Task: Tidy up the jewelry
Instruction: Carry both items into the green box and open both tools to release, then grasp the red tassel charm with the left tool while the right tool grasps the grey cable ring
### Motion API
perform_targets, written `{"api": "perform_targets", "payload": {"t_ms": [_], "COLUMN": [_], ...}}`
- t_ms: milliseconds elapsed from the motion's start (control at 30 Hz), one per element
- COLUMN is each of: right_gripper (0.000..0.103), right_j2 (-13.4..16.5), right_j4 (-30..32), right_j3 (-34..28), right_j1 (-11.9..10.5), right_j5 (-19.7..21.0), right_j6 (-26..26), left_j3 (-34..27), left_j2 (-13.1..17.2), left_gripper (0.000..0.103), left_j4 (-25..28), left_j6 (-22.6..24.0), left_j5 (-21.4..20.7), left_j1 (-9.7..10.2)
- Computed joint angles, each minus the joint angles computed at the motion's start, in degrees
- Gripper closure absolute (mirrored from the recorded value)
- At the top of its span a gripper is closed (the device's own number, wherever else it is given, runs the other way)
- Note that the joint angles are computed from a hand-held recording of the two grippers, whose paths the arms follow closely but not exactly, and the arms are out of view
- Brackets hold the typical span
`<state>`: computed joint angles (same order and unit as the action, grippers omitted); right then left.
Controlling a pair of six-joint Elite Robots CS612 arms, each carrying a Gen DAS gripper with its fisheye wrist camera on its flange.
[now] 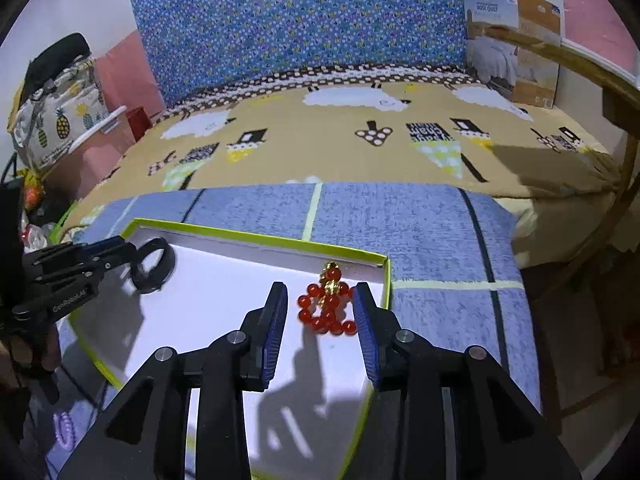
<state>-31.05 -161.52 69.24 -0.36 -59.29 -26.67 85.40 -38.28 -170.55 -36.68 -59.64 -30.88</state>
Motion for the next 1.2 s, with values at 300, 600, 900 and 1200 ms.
{"api": "perform_targets", "payload": {"t_ms": [300, 600, 900, 1200], "right_gripper": [0.068, 0.068, 0.068, 0.068], "right_j2": [-6.61, -12.47, -15.46, -16.18], "right_j4": [-8.79, -16.89, -22.74, -27.29], "right_j3": [12.26, 24.98, 33.30, 37.52], "right_j1": [-2.40, -5.55, -7.47, -8.76], "right_j5": [3.56, 7.56, 8.50, 8.88], "right_j6": [-0.47, -2.08, -3.74, -4.04], "left_j3": [8.73, 16.52, 20.71, 23.47], "left_j2": [-4.65, -8.09, -9.36, -9.52], "left_gripper": [0.079, 0.079, 0.079, 0.079], "left_j4": [-8.33, -15.52, -18.40, -21.01], "left_j6": [0.42, -0.57, -2.55, -4.92], "left_j5": [3.56, 5.65, 8.13, 8.70], "left_j1": [-3.82, -8.81, -12.54, -14.94]}}
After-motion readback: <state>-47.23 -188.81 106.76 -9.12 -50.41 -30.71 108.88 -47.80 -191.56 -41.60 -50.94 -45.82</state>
